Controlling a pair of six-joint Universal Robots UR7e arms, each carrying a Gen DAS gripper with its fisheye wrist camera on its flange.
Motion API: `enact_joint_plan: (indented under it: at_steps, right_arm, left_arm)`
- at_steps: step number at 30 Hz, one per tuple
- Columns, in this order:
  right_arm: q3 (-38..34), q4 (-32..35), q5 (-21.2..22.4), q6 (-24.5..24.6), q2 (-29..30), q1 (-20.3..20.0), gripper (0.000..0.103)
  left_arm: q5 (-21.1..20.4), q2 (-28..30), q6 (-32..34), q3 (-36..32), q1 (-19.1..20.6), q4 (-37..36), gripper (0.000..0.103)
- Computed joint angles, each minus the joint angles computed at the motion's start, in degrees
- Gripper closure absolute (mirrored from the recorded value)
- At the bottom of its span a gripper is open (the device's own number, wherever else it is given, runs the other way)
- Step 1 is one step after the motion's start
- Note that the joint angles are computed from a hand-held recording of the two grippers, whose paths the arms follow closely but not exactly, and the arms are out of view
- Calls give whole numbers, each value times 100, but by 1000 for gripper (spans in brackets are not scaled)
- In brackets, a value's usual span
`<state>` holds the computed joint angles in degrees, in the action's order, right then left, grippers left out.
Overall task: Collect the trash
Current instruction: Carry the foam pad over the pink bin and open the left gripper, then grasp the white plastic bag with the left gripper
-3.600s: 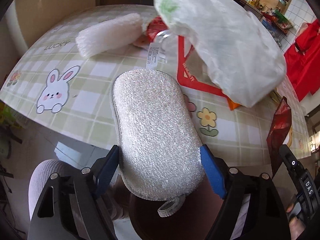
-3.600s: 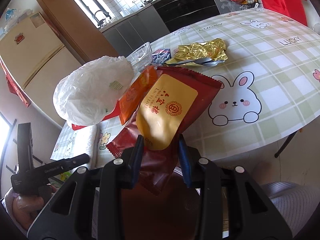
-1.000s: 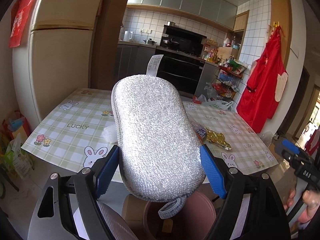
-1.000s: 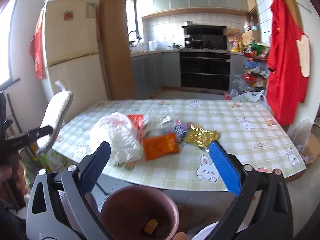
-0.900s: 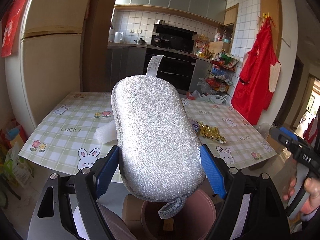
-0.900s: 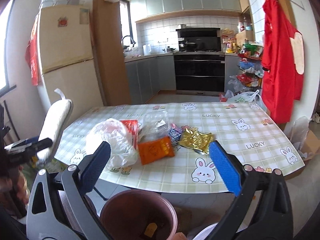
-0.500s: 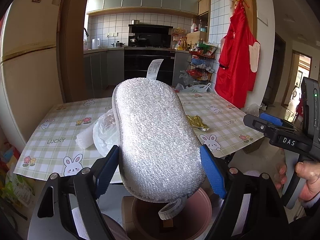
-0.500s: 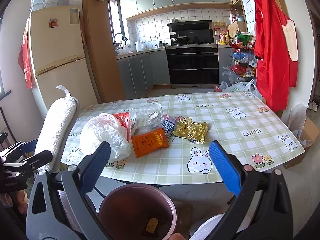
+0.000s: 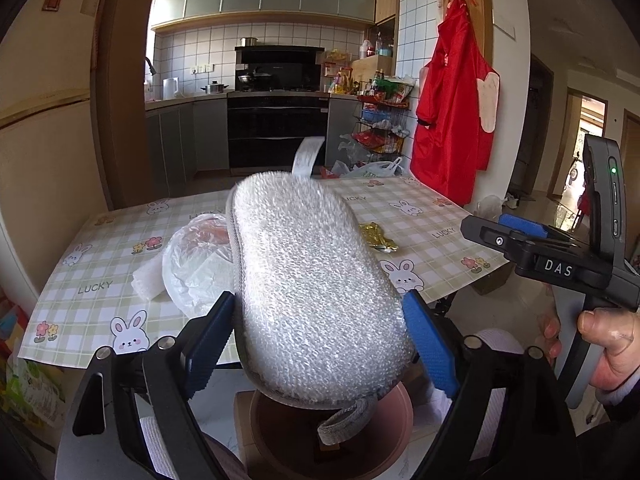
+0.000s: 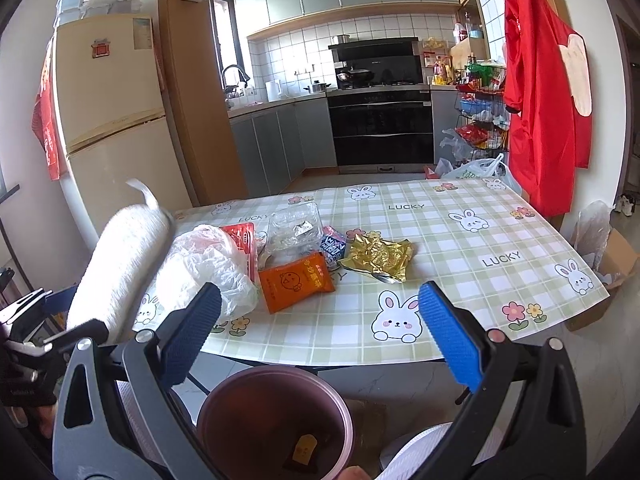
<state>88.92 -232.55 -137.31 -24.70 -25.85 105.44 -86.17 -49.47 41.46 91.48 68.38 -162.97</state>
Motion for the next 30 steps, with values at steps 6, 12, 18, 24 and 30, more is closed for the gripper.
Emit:
enact_joint_plan:
  at_steps: [6,12,18,24,30]
  right_arm:
    - [47,76,11,103,-31,-21,6]
    - [52,133,-1,216,-37,-42,6]
    - [44,228,-39,285,-23,-59,6]
    - [-41,527,-216,295,-45,-126,6]
    - [-126,690,-191,479,-87,-260,6]
  left_arm:
    - [263,115,-423,-196,64,-15,6]
    - [703,232,-1104,-453,160,-82,6]
    - [717,271,-1528,-674,267,278,6]
    - [533,405,-1035,-800,303,195,6]
    - [687,954,-1234,-1580,303,641,8]
